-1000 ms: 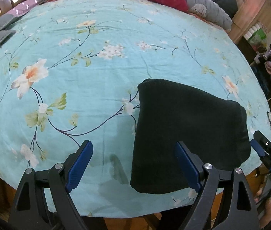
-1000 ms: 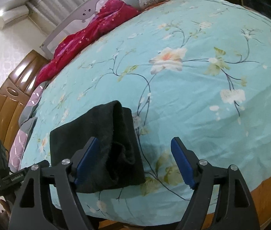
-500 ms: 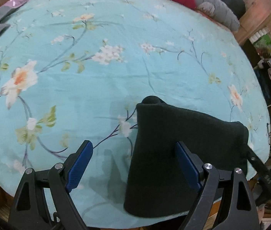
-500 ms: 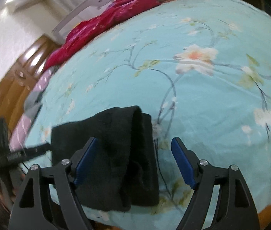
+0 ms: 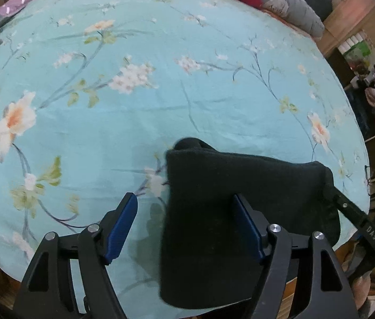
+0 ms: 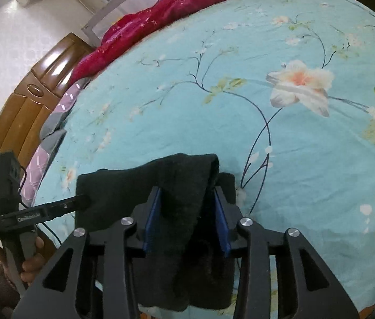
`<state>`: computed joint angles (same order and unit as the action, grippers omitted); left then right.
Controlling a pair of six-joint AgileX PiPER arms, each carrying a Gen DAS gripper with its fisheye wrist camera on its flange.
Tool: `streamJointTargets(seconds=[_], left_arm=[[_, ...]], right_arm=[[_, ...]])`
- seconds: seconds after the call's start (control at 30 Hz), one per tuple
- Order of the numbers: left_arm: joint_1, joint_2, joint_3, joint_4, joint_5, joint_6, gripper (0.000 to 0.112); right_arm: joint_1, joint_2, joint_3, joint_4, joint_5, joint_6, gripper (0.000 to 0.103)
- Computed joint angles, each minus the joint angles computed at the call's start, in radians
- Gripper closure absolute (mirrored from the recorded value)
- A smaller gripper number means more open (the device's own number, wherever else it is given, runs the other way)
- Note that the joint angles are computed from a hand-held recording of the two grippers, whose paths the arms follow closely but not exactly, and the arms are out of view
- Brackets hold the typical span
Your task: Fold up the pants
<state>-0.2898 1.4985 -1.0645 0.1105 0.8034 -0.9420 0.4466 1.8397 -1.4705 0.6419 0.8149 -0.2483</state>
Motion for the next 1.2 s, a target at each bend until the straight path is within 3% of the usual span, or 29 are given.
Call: streamJointTargets(seconds=[0.1,0.3,0.5,0.93,1.2], left_arm=[[0.027,-0.061,0.062,-0.004,-0.012,0.002,0.037],[0.135,-0.105,0.175,-0.204,-0.094,0.108,0.035],[0.034,-0.078,0.113,-0.014,-0.035,-0.059,0.035],[0.022,-0.076,0.092,0.03,0.005,-0.077,0.035],[0.148,-0.137,0.178,-0.225,-0.062,0.171,0.034]], right_arm=[[-0.033,-0.023,0.024,0.003,0.005,0.027,0.044],[-0.087,-0.035,0.069,0.057,0.026,0.03,0.042],[-0.059,-0.053,0.088,0.065,0.019,0.019,0.041],[-0.042,-0.022,0.029,-0.008,0.043,0.085,0.029],[-0.04,0.066,-0.086,-0.044,0.171,0.038,0.022]])
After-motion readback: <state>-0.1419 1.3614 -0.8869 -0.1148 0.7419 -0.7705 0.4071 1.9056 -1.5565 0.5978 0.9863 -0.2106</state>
